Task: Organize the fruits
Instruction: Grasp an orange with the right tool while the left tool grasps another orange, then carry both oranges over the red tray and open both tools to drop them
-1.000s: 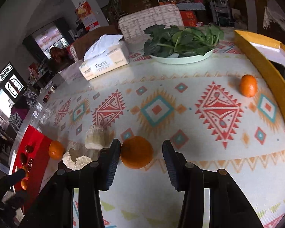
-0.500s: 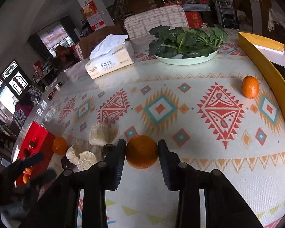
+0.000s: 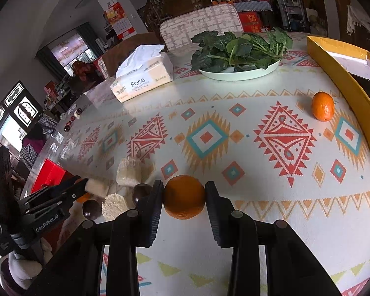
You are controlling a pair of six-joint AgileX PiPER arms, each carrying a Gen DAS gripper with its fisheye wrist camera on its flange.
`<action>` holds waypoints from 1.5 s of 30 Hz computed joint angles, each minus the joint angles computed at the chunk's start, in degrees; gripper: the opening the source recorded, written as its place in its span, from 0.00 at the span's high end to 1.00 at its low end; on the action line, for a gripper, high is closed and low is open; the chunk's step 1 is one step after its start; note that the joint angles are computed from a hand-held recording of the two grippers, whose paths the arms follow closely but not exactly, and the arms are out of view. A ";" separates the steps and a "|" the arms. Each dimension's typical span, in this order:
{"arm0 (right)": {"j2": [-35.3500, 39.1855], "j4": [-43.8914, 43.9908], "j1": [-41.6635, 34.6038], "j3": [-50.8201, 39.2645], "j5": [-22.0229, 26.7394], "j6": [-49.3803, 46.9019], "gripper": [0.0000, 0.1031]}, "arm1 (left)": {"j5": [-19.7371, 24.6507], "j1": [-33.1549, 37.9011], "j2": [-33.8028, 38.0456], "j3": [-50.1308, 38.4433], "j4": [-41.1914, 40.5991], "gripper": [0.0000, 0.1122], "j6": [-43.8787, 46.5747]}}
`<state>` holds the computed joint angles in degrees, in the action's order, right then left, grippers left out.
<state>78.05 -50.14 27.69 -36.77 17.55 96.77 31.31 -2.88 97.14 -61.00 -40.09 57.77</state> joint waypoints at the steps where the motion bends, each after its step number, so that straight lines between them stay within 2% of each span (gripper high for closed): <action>1: 0.14 0.03 0.00 0.01 -0.01 0.04 0.63 | 0.35 0.30 -0.01 -0.04 -0.29 0.69 0.22; 4: 0.53 0.24 -0.14 0.01 -0.24 -0.08 0.63 | 0.79 -0.46 1.07 -0.92 2.29 0.67 -1.73; 6: 0.76 -0.18 0.03 -0.17 0.00 0.30 0.63 | -4.31 -3.41 0.33 1.30 6.56 0.64 -3.52; 8: 1.05 -1.30 0.07 -0.15 -0.05 1.39 0.63 | -5.54 -3.62 -0.19 2.23 5.54 0.67 -2.55; 11: 1.23 -2.55 0.32 -0.25 0.65 3.21 0.63 | -1.80 -1.16 0.39 1.23 1.15 0.68 0.09; 16: 0.72 -3.31 -0.18 0.35 0.25 4.28 0.63 | 0.86 1.85 -3.12 4.56 -5.75 0.69 6.17; 21: 0.49 -3.55 -0.30 0.63 -0.67 4.02 0.63 | 7.63 6.82 -8.03 7.41 -10.87 0.68 10.60; 27: -0.54 -8.96 -1.93 2.77 -5.30 9.97 0.63 | 16.60 16.02 -12.34 9.11 -14.90 0.68 15.16; 32: -1.07 -14.71 -1.20 3.80 -4.94 17.11 0.63 | 21.97 25.56 -13.18 8.11 -16.48 0.68 18.28; 36: -0.63 -14.25 0.10 3.32 -2.39 17.85 0.63 | 26.51 34.08 -10.46 4.23 -17.03 0.68 19.03; 39: -0.20 -11.10 2.50 1.97 1.93 15.46 0.63 | 28.32 39.14 -7.72 0.74 -16.62 0.68 19.24; 45: -1.34 -7.98 11.67 -2.12 8.94 14.98 0.63 | 27.81 45.24 -1.77 -5.24 -16.18 0.68 19.22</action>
<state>76.72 -58.12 39.37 -38.89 26.49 111.75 59.12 42.36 95.37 -66.23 -56.27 76.99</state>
